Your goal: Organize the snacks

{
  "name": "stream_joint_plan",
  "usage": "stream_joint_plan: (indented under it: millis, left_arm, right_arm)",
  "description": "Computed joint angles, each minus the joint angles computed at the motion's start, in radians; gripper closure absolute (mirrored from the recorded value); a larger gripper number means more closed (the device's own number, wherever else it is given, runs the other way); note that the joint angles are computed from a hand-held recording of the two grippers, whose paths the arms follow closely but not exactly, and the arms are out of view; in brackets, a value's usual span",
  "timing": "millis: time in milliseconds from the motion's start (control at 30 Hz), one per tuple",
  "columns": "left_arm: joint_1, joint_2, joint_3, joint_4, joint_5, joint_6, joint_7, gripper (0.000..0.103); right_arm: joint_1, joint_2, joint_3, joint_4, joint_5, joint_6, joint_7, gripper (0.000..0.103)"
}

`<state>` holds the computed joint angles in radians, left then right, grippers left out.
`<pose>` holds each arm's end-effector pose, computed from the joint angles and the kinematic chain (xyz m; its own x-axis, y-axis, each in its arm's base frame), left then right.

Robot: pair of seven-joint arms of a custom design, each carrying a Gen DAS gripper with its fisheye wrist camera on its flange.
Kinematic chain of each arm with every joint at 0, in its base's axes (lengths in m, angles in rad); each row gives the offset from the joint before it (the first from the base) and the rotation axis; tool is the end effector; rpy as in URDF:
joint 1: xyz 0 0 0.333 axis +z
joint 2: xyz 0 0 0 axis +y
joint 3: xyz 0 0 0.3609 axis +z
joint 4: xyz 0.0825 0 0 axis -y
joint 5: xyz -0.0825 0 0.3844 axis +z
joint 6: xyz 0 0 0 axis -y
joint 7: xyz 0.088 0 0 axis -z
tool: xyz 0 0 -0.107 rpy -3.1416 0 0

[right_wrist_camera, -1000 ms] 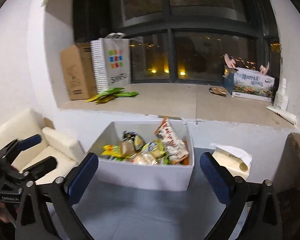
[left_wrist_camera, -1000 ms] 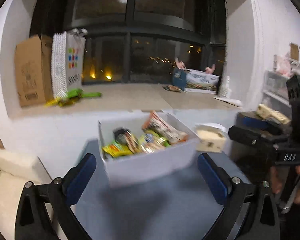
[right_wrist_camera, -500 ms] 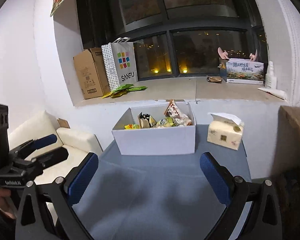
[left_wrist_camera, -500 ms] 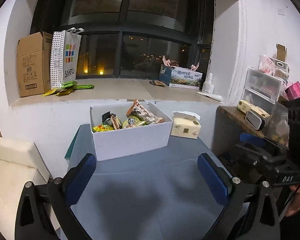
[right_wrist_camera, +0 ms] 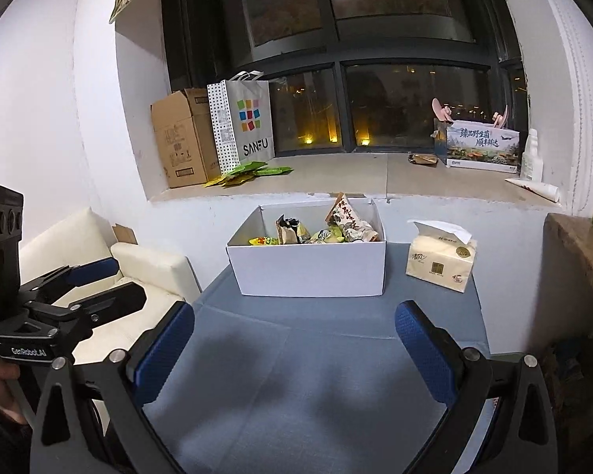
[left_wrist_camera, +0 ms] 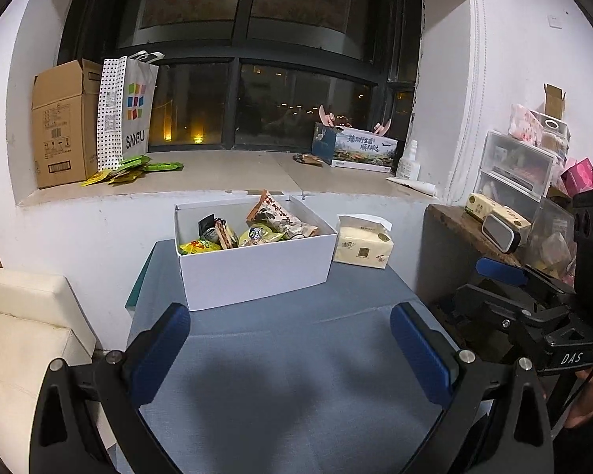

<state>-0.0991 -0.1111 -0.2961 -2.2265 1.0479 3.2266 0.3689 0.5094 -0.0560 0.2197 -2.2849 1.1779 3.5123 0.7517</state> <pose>0.4494 -0.2852 0.5569 -0.3689 -0.9191 0.1388 -0.5007 0.0707 -0.8627 0.4450 0.2508 0.5239 0.2688 -0.9557 -0.1195 -0.4722 -0.0226 -0.8812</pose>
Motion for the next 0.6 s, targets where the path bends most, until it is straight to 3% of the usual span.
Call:
stream_joint_plan:
  millis: [600]
  left_arm:
    - [-0.009,0.003,0.007,0.0,-0.016,-0.005,0.016,0.0]
  right_arm:
    - [0.009,0.003,0.001,0.009,0.027,0.005,-0.032,0.0]
